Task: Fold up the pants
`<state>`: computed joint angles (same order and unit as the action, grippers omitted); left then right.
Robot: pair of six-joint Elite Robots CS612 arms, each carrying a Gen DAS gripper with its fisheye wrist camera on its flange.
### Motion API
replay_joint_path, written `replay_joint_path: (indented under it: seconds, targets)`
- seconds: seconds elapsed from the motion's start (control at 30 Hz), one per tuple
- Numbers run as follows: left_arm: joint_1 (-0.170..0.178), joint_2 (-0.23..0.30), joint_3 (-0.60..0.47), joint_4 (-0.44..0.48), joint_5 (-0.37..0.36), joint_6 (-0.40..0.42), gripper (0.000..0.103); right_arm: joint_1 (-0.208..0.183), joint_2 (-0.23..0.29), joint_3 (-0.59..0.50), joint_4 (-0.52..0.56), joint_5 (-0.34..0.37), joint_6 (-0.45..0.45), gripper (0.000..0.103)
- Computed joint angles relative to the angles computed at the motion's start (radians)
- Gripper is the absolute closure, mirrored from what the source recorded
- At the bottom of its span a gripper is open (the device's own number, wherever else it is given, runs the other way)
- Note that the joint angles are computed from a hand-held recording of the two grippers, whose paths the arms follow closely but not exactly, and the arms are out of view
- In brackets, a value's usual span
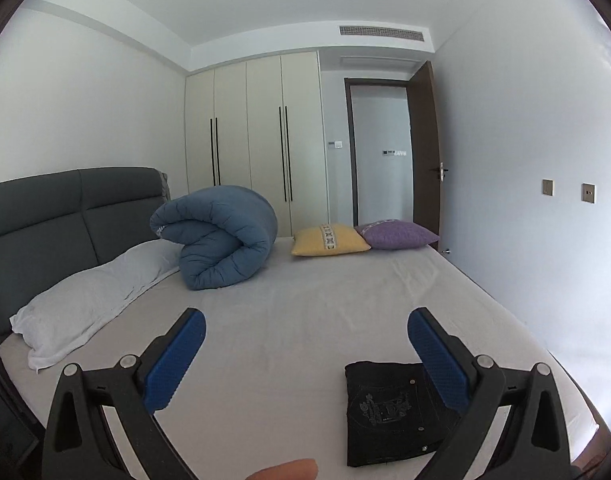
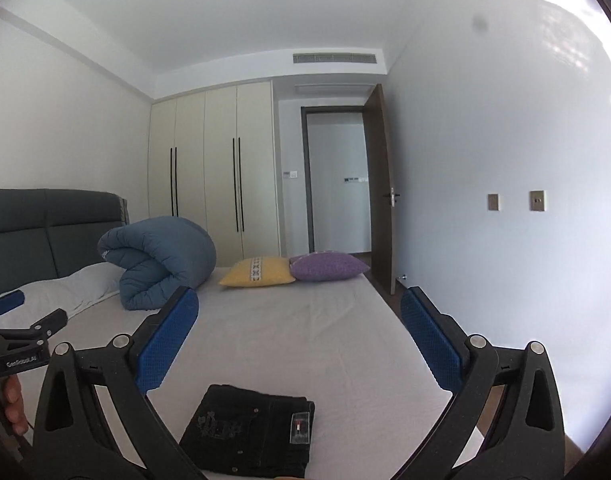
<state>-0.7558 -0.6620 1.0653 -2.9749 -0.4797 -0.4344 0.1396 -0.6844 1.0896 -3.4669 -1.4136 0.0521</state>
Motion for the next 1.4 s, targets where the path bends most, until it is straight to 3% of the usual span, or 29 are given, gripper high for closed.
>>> replay_joint_path:
  seconds: [0.07, 0.1, 0.17, 0.27, 0.33, 0.43, 0.57, 0.8, 1.4]
  targets:
    - [-0.003, -0.013, 0.005, 0.095, 0.007, -0.072, 0.0, -0.001, -0.045, 0.06, 0.029, -0.001, -0.037, 0.0]
    - [-0.001, -0.024, 0.012, 0.149, -0.023, -0.126, 0.0, 0.006, -0.064, 0.076, 0.093, -0.035, -0.059, 0.0]
    - [0.005, -0.036, 0.026, 0.192, -0.117, -0.189, 0.0, 0.003, -0.091, 0.109, 0.19, -0.032, -0.072, 0.0]
    - [0.015, -0.035, 0.011, 0.349, -0.227, -0.29, 0.0, 0.006, -0.098, 0.126, 0.295, -0.04, -0.027, 0.0]
    - [0.025, -0.023, -0.007, 0.402, -0.311, -0.306, 0.0, 0.01, -0.1, 0.136, 0.368, -0.054, 0.023, 0.0]
    - [0.031, -0.012, -0.025, 0.487, -0.374, -0.345, 0.0, 0.016, -0.09, 0.133, 0.46, -0.082, 0.071, 0.0]
    - [0.035, 0.0, -0.029, 0.517, -0.445, -0.365, 0.0, 0.019, -0.066, 0.111, 0.537, -0.092, 0.087, 0.0]
    - [0.036, 0.021, -0.05, 0.551, -0.47, -0.364, 0.0, 0.029, -0.01, 0.029, 0.621, -0.103, 0.07, 0.0]
    - [0.05, 0.027, -0.048, 0.565, -0.503, -0.405, 0.0, 0.046, 0.01, -0.026, 0.7, -0.11, -0.009, 0.0]
